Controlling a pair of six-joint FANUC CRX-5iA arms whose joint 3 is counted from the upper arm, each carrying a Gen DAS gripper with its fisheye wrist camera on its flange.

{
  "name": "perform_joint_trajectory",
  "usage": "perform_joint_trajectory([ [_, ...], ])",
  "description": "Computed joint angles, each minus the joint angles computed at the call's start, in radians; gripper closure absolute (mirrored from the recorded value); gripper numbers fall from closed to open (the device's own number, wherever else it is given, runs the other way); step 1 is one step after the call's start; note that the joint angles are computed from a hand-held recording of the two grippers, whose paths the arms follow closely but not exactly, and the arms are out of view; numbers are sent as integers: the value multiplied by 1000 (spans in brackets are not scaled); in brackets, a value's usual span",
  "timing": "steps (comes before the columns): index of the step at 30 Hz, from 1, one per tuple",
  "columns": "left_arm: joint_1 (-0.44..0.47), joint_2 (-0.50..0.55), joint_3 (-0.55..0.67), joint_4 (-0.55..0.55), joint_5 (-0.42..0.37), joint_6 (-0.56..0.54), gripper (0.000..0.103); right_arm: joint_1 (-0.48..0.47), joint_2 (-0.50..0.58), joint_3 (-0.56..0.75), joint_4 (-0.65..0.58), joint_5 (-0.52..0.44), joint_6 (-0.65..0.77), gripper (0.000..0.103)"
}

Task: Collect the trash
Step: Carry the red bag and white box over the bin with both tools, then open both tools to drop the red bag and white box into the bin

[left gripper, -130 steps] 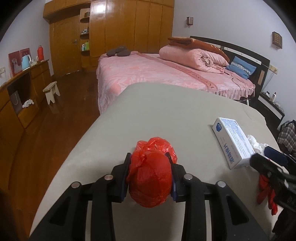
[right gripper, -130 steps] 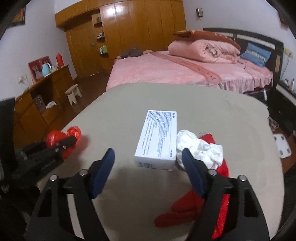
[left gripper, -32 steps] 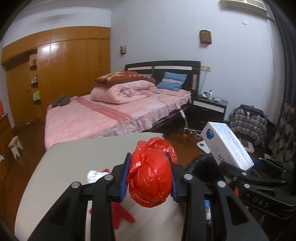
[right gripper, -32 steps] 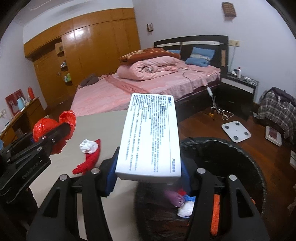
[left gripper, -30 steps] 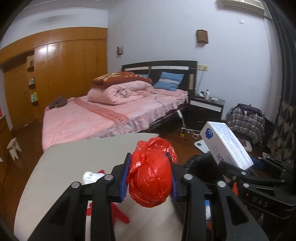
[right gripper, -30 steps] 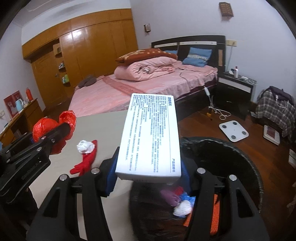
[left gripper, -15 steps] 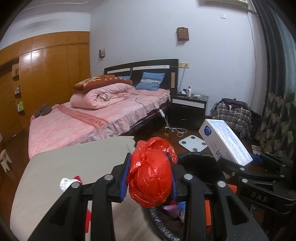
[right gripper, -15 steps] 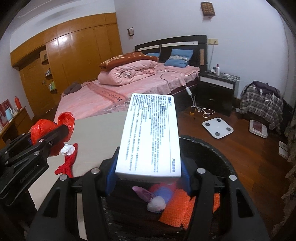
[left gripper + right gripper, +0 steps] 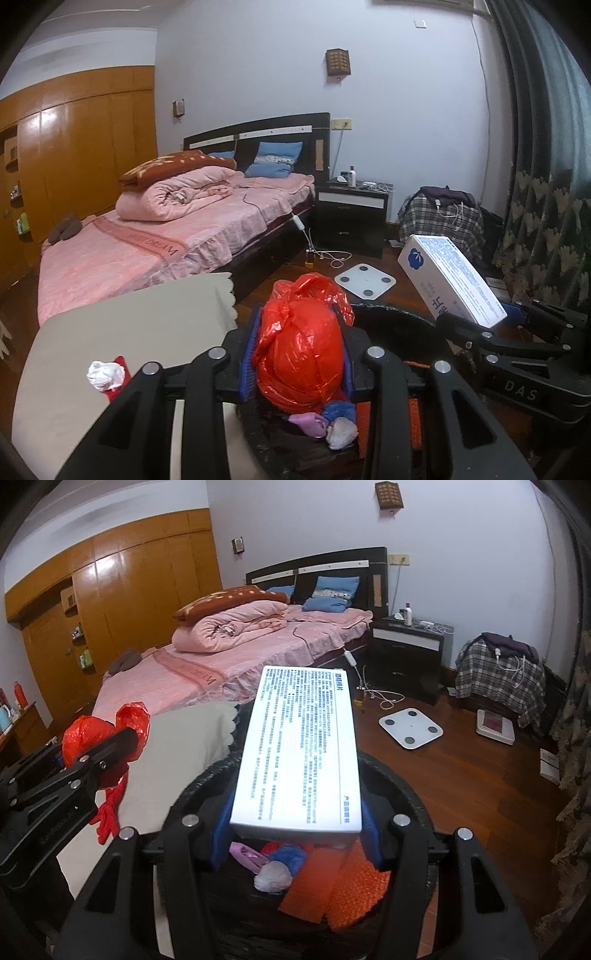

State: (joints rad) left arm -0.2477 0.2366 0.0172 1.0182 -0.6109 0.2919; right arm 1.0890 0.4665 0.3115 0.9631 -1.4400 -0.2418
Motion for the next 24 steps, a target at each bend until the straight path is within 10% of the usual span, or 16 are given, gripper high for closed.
perform_joint_trajectory([
  [24,-43,110,116,-158,-56,151,68,-32,-66,-134,-68,49,-23,48],
])
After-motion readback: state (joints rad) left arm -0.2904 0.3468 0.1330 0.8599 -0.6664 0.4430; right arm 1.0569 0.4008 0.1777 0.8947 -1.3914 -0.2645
